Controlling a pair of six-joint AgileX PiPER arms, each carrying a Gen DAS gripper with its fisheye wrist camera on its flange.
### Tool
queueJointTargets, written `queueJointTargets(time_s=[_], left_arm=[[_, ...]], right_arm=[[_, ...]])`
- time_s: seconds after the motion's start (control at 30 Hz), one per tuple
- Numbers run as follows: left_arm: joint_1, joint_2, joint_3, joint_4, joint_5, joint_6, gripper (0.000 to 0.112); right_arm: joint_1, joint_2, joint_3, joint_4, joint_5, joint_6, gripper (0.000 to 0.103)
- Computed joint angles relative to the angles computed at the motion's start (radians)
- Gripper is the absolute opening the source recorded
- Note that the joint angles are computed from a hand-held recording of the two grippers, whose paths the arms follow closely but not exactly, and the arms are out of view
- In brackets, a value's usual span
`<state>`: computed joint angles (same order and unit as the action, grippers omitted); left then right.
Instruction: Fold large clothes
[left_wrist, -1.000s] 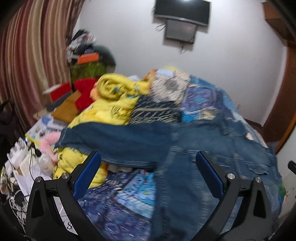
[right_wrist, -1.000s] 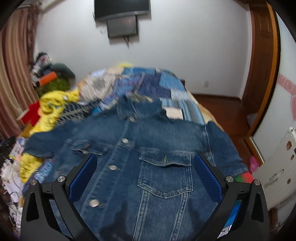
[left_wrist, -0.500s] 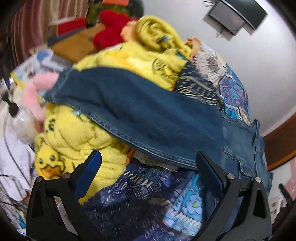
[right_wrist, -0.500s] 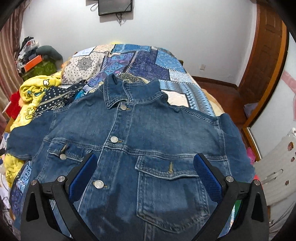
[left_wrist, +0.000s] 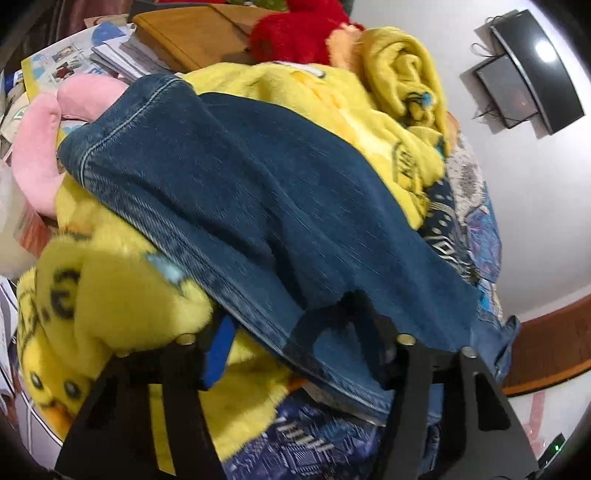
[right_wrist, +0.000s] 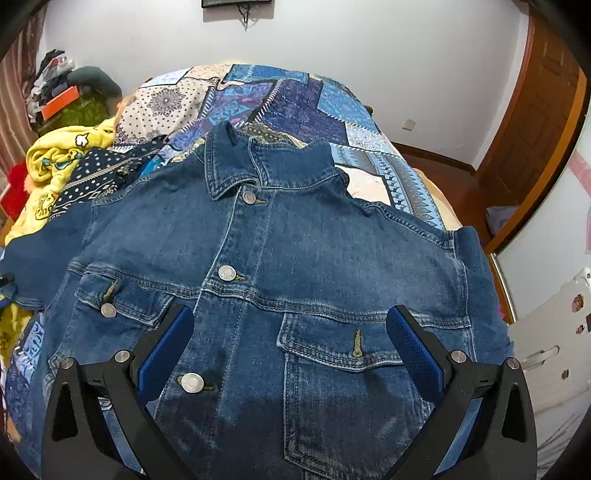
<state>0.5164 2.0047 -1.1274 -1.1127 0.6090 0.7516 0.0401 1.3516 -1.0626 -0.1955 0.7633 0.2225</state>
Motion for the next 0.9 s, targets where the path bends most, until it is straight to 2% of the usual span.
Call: queueJointTargets(time_s=[0.1, 0.17, 0.23, 0.37, 0.47, 0.57, 0.63, 0.77, 0.9], left_arm=[[-0.023, -0.013, -0.012, 0.082, -0.049, -0.089, 0.041], [-0.046, -0.048, 0.006, 0.157, -0.100, -0.150, 0.023], [-0.083, -0.102, 0.026, 0.285, -0.160, -0.254, 0.013], [-0.142, -0.199, 0.026, 0.477, -0.214, -0.411, 0.011], [-0.217, -0.286, -0.007, 0.701, -0.217, -0.610, 0.008], [-0.307, -0.371, -0.051, 0.757, -0.217, -0.673, 0.006], [-0.399, -0.426, -0.087, 0.825, -0.222, -0.725, 0.006], [-0.614, -0.460, -0.162, 0.985, -0.223, -0.831, 0.006], [-0.837, -0.389, -0.259, 1.083, -0.189, -0.898, 0.006]], right_arm=[[-0.004, 0.001, 0.000, 0.012, 0.004, -0.011, 0.103], [-0.004, -0.003, 0.001, 0.014, 0.005, -0.016, 0.103], [-0.007, -0.012, 0.003, 0.020, 0.006, -0.022, 0.103], [-0.021, -0.036, 0.007, 0.043, 0.003, -0.050, 0.103], [-0.048, -0.061, 0.011, 0.089, 0.001, -0.091, 0.103], [-0.087, -0.090, 0.018, 0.138, -0.001, -0.134, 0.103], [-0.117, -0.103, 0.017, 0.184, 0.005, -0.170, 0.103], [-0.199, -0.145, 0.024, 0.323, 0.021, -0.293, 0.103], [-0.313, -0.182, 0.030, 0.501, 0.061, -0.449, 0.103]])
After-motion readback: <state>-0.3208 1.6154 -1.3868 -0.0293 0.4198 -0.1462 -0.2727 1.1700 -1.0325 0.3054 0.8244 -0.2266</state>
